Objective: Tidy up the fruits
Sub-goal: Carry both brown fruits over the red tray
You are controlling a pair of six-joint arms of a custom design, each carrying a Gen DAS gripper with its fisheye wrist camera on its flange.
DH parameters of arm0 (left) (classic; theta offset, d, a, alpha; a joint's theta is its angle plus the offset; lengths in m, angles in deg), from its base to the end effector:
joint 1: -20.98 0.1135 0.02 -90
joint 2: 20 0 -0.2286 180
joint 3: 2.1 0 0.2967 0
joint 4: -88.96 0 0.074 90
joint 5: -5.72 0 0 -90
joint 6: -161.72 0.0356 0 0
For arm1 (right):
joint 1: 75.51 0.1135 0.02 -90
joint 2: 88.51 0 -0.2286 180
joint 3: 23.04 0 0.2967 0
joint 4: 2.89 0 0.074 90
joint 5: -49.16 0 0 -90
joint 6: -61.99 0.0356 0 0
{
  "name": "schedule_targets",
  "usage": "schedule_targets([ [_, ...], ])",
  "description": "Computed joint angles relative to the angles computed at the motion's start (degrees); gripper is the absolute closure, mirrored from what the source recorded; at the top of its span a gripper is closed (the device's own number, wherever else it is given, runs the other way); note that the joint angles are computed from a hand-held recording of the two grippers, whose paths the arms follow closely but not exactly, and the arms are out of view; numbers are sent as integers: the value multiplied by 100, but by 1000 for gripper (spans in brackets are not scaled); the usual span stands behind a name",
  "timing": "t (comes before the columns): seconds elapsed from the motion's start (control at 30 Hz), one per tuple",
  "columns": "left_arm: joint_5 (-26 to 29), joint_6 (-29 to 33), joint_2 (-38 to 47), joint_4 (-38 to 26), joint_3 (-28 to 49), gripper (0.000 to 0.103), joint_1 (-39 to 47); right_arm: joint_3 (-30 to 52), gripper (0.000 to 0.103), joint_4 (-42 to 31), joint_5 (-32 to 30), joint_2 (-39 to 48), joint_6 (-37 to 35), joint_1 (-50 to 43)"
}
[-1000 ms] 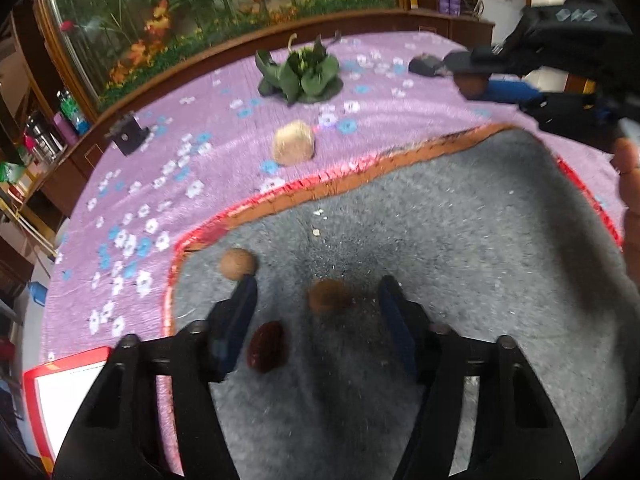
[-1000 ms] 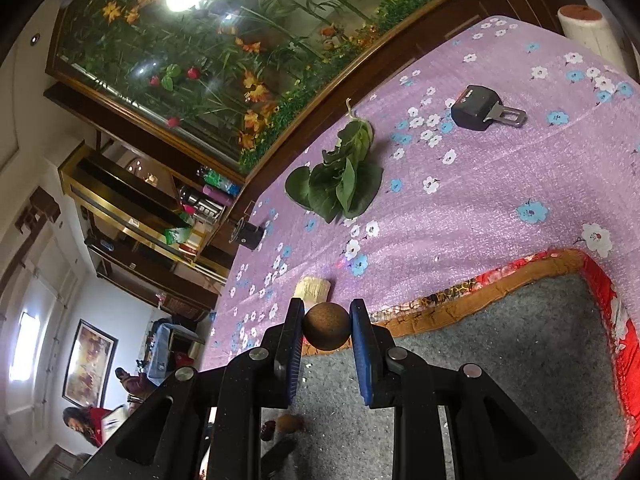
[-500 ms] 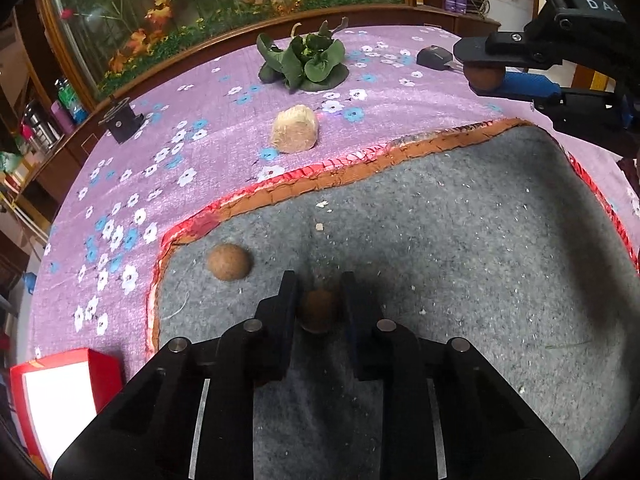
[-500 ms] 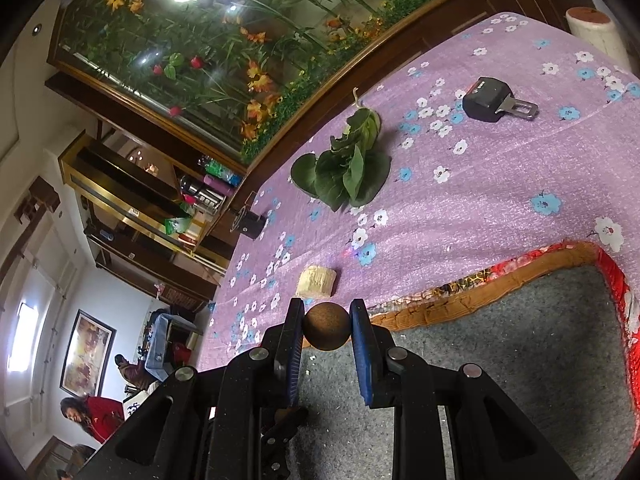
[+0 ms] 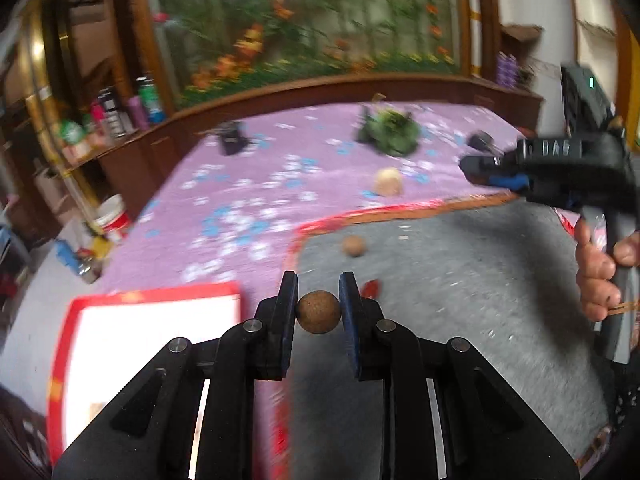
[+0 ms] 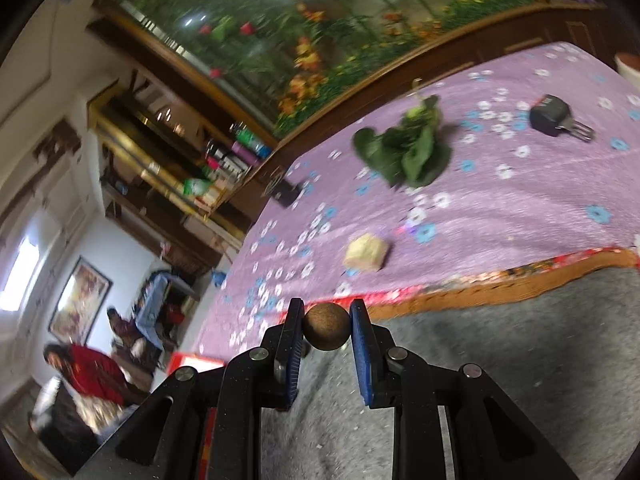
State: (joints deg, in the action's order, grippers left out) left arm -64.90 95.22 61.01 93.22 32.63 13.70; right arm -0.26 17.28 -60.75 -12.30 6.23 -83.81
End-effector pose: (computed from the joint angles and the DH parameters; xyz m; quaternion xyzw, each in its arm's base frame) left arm 0.2656 -0.0458 0.0528 0.3050 0.8501 -0.0957 0.4185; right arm 0.2315 -0.0215 0.0383 0.2378 0.8374 0.2533 0.4219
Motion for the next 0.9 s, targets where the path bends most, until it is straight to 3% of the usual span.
schedule_targets([
  [0.2,225,144,-622,459,-613,82,1440,275,81,38,588,483,-122,1068],
  [0.47,255,284,429,1683,-364,82,2510,973,81,147,1078,1375,-10,2460],
  [0.9,591,483,1672,1708,506,82,3133,3848,81,-836,1713,3395,14,4426],
])
